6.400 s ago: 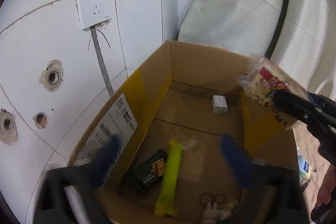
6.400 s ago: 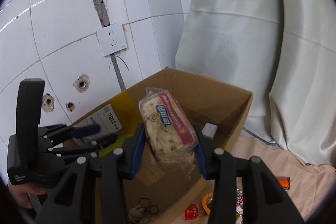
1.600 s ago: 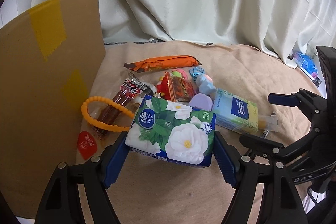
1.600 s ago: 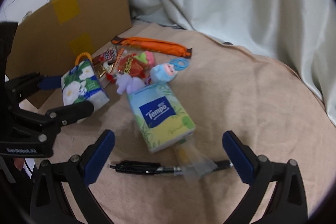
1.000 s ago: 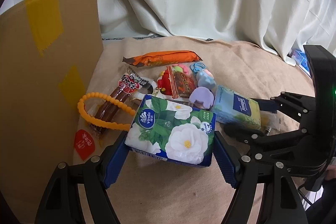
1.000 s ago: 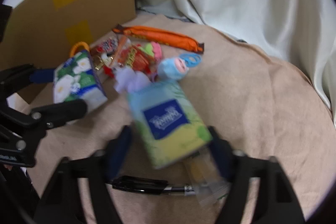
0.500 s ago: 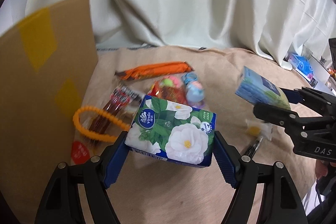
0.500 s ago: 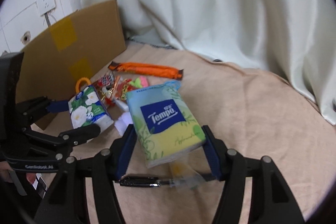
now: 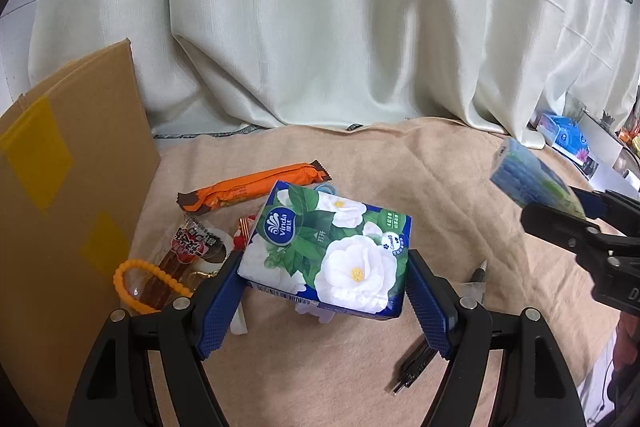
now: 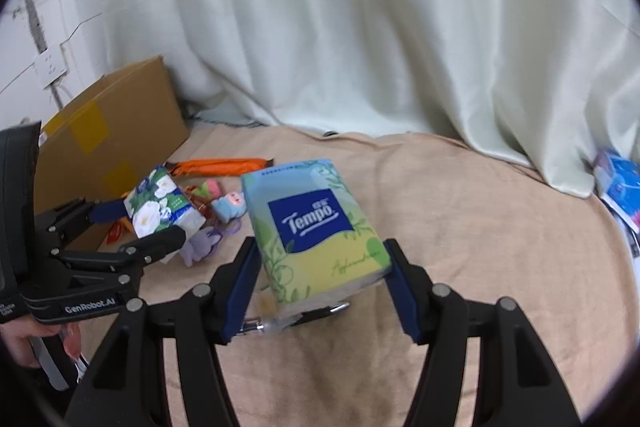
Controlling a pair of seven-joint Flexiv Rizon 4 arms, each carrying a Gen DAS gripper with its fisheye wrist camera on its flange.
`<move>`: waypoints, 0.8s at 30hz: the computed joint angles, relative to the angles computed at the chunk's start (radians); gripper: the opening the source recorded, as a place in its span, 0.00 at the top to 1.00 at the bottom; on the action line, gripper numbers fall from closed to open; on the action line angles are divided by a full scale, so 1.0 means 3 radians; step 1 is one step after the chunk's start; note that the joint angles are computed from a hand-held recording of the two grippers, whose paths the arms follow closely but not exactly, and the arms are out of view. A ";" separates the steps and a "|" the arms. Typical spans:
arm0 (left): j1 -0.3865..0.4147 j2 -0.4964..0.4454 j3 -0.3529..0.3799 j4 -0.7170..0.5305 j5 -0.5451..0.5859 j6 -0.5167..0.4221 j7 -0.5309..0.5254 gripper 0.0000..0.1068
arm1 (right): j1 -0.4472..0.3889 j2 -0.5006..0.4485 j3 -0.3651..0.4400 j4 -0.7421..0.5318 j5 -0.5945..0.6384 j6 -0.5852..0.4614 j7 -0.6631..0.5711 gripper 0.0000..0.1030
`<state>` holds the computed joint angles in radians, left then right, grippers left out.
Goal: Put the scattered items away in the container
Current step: 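Lift both tissue packs and carry them over the cardboard box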
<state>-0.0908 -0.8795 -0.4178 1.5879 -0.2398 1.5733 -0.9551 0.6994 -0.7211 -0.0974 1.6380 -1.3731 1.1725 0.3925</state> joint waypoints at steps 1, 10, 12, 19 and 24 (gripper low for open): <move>-0.0007 -0.0001 0.0010 -0.0006 -0.0006 -0.0014 -0.0010 0.27 | 0.0016 0.0017 -0.0002 0.0013 0.0007 -0.0043 0.0034 0.36; 0.0117 0.0034 -0.0074 0.0110 0.0002 0.0059 0.0001 0.27 | 0.0070 0.0031 0.0054 0.0010 -0.0033 -0.0202 0.0184 0.37; 0.0156 0.0058 -0.0098 0.0136 0.0006 0.0060 -0.0010 0.27 | 0.0097 0.0033 0.0044 -0.0010 -0.0050 -0.0252 0.0210 0.37; 0.0329 0.0143 -0.0284 0.0271 0.0089 0.0221 -0.0030 0.27 | 0.0145 0.0064 0.0074 -0.0056 0.0005 -0.0433 0.0195 0.37; 0.0304 0.0147 -0.0228 0.0242 0.0110 0.0182 -0.0088 0.27 | 0.0142 0.0085 0.0084 -0.0042 -0.0047 -0.0468 0.0260 0.37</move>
